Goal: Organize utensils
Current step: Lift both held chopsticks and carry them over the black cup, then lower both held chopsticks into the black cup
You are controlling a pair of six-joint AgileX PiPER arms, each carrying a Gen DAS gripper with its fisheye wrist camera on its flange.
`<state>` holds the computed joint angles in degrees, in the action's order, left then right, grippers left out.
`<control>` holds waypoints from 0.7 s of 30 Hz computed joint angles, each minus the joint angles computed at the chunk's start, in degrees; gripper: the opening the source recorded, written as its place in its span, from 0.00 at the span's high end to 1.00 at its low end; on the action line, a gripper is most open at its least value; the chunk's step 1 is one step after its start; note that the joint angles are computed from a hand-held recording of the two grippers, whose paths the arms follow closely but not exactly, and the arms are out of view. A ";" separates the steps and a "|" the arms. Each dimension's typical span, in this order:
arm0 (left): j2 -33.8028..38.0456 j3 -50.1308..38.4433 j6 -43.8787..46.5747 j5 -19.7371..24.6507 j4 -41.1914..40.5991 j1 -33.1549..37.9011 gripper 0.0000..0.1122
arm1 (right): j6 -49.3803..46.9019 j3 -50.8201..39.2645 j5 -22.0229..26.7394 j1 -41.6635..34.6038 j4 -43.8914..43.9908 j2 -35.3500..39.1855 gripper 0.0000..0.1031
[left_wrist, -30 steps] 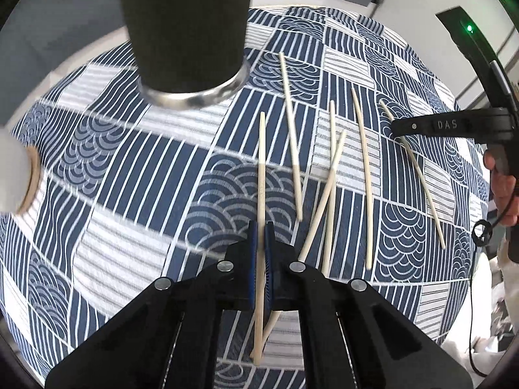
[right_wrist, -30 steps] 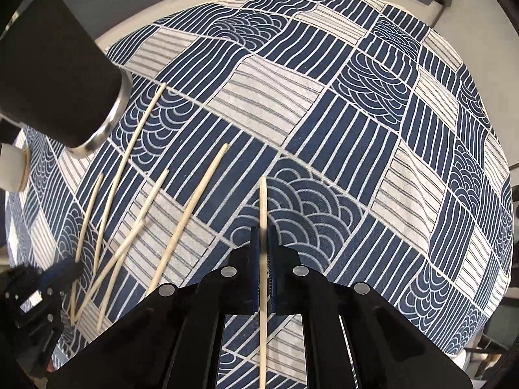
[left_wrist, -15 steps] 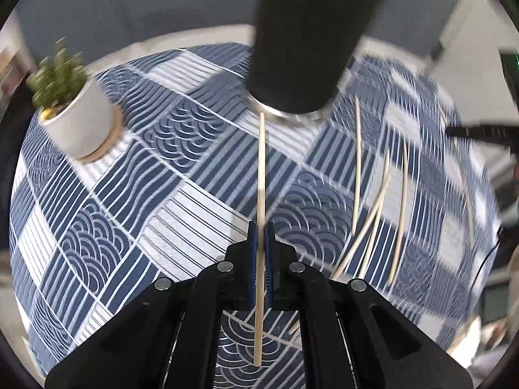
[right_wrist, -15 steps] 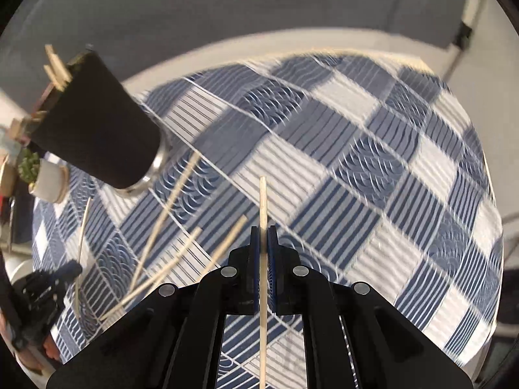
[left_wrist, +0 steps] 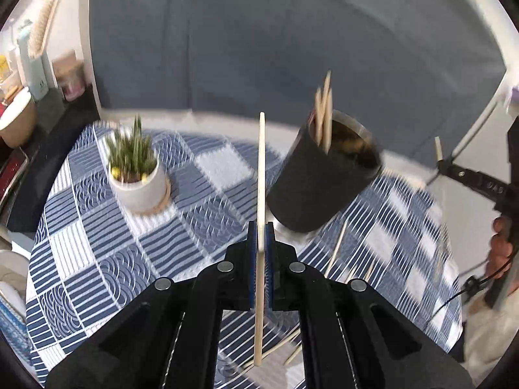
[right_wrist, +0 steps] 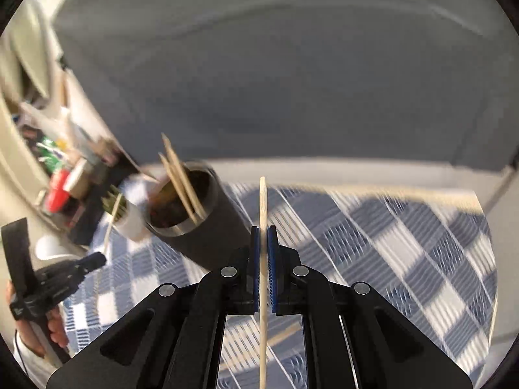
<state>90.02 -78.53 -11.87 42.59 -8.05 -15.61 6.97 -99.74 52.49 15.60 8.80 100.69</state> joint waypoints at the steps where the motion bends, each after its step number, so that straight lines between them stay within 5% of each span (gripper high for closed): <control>1: -0.05 -0.94 -0.61 -0.32 -0.51 -0.09 0.96 | -1.98 -1.83 -0.46 -0.26 1.98 0.69 0.95; 6: 1.23 -7.25 -1.74 -1.57 -2.96 -0.92 0.96 | -6.54 -10.93 0.15 -0.20 8.19 4.63 0.95; 12: 4.66 -8.98 13.87 -9.98 -18.68 0.29 0.96 | -12.06 -13.82 -3.35 1.04 12.62 7.27 0.95; 21: 18.34 -28.08 20.93 -2.74 -23.57 1.65 0.96 | -8.70 -28.77 -0.83 3.04 9.96 15.89 0.95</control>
